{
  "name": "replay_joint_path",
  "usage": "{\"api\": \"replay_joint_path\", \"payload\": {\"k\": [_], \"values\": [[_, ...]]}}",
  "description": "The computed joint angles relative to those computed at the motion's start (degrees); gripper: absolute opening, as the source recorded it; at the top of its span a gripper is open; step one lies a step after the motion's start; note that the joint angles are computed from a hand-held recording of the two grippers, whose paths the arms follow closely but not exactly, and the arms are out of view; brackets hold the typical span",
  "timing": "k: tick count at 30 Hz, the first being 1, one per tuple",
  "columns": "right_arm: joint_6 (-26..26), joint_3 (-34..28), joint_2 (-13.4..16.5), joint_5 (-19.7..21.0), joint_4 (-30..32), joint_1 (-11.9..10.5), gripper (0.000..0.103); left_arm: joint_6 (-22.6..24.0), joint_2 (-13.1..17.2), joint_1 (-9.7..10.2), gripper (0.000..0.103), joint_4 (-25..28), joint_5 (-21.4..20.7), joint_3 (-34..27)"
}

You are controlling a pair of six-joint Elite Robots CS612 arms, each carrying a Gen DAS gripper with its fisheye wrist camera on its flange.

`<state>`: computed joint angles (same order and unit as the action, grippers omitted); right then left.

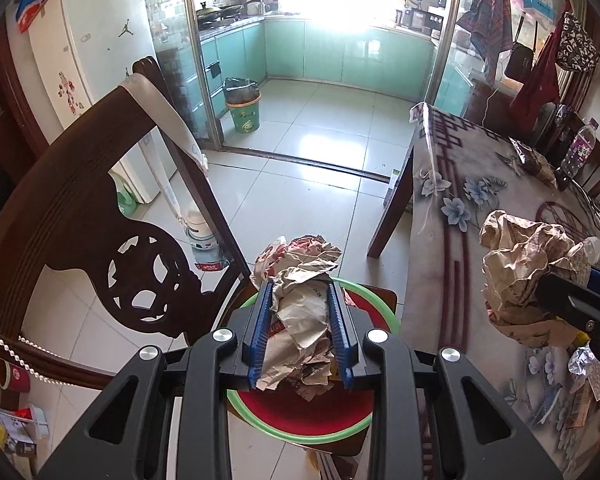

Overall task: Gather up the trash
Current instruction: 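Carry the crumpled foil and paper to the red bucket and release both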

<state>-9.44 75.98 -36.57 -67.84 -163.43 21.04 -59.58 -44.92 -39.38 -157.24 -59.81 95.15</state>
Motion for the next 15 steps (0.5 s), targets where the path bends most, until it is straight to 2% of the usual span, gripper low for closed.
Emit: {"api": "replay_joint_path", "payload": {"k": [9,15], "values": [[0.4,-1.6,1.0,-0.9,1.9,0.6,0.035,0.9,0.9,1.3,0.026,-0.7,-2.4,-0.3],[0.2,-2.3,1.3,-1.3,2.3,0.9,0.036,0.8,1.2,1.99,0.032,-1.1,-4.1,-0.5]]}}
